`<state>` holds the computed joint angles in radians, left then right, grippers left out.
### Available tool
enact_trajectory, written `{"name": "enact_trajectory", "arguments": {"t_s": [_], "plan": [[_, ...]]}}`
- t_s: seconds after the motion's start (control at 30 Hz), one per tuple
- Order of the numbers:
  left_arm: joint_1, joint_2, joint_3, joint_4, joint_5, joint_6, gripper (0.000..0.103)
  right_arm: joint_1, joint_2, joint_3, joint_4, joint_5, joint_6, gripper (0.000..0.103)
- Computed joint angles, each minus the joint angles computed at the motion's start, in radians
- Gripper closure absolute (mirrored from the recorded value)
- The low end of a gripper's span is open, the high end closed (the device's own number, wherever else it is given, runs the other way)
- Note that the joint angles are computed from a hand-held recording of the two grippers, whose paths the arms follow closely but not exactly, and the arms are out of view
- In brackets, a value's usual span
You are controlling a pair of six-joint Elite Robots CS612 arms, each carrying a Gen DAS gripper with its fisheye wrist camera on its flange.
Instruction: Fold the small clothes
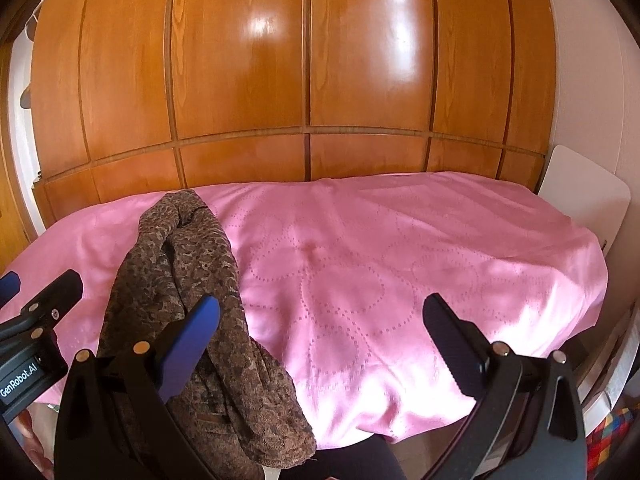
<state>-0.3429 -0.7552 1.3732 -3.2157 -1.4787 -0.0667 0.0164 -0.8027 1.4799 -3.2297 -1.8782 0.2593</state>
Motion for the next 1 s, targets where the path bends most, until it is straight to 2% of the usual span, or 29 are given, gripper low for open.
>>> {"name": "enact_trajectory", "arguments": {"t_s": [1.0], "plan": [[0.008,0.006,-0.016,0.058,-0.021,-0.025,0.003,-0.01,0.001,-0.002,0.023,0.029,0.019,0.002]]}}
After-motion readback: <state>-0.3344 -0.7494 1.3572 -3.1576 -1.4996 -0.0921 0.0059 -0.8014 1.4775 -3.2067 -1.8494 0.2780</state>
